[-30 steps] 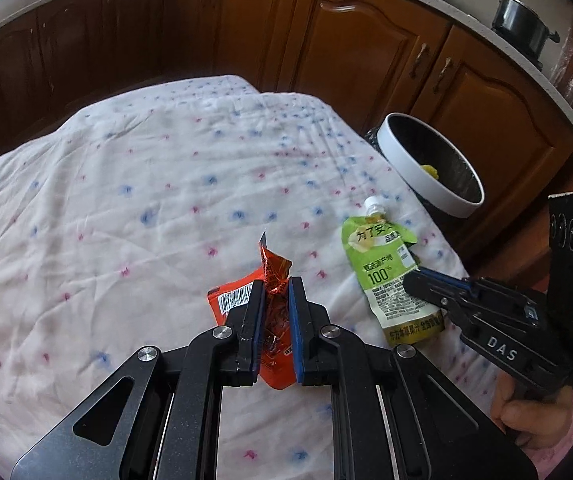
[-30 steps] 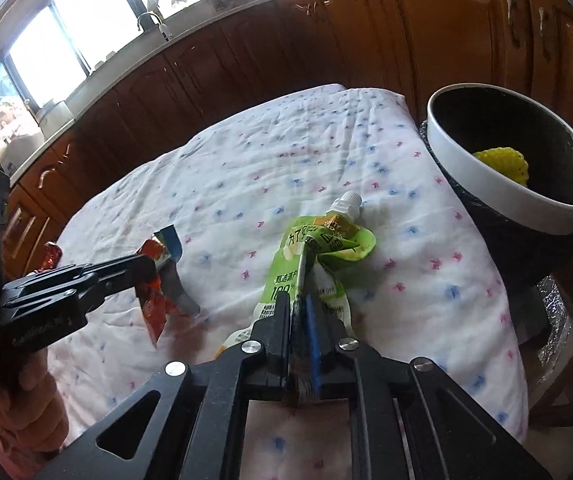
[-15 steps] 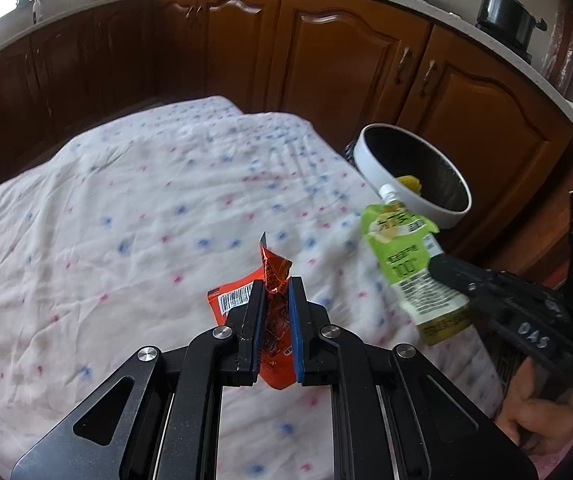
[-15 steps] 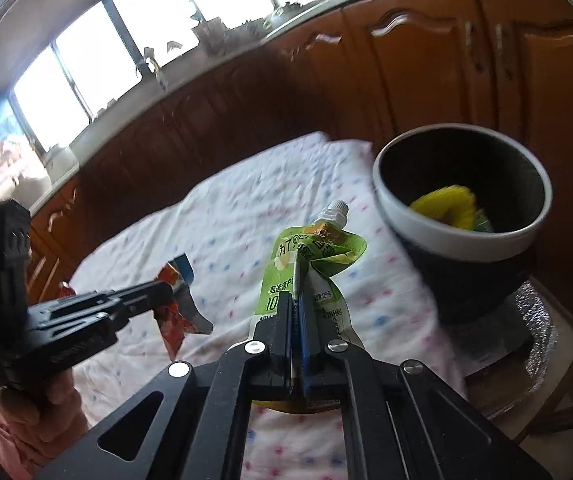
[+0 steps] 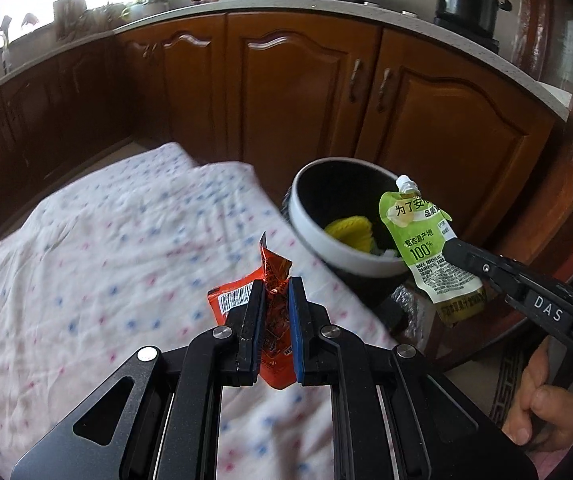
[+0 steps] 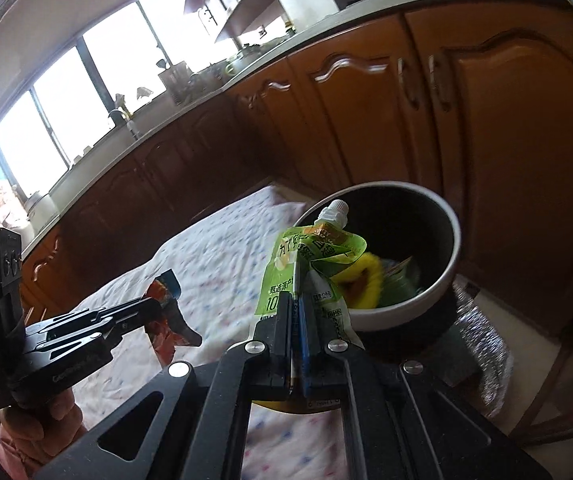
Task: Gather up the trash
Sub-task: 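Carry the chip bag with the left tool while the right tool carries the juice pouch over the bin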
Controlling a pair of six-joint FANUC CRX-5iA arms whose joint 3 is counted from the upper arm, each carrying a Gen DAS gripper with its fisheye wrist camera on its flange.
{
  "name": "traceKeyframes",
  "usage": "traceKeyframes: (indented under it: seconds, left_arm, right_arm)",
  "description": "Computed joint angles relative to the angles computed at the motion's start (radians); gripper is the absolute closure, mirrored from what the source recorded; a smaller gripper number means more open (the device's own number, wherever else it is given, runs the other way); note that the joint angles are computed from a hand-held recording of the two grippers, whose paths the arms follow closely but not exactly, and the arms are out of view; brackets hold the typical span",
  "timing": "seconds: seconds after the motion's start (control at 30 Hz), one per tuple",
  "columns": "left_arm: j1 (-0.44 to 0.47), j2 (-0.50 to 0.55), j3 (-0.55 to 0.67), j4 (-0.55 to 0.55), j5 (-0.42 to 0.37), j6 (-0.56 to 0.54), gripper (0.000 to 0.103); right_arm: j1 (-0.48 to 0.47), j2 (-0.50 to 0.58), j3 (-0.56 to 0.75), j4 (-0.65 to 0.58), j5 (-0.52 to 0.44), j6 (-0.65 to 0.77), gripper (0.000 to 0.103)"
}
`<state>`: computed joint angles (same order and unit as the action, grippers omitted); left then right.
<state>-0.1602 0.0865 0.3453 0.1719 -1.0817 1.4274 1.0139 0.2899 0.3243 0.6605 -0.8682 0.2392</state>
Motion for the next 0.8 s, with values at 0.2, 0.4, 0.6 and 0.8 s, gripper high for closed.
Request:
traceKeyframes:
  seconds: [0.2,0.4,0.6,0.8]
  left_arm:
    - [-0.036,0.102,0.131,-0.006,-0.026,0.023,0.093]
    - [-0.063,0.21,0.277,-0.02,-0.059,0.05,0.093]
    - [-0.08,0.313,0.417,-0.028,-0.117,0.068,0.093]
    - [-0.107,0.415,0.565,-0.058,-0.19,0.072,0.093]
  right_arm:
    - [-0.038,0.004,0.008,0.0,-0.007,0.014,0.1]
    - [-0.066,0.035,0.058,-0.04,-0.028,0.079,0.1]
    - [-0.094,0.09,0.149,-0.106,-0.065,0.171,0.1]
    - [-0.114,0.105,0.173,-0.135,-0.074,0.207,0.1]
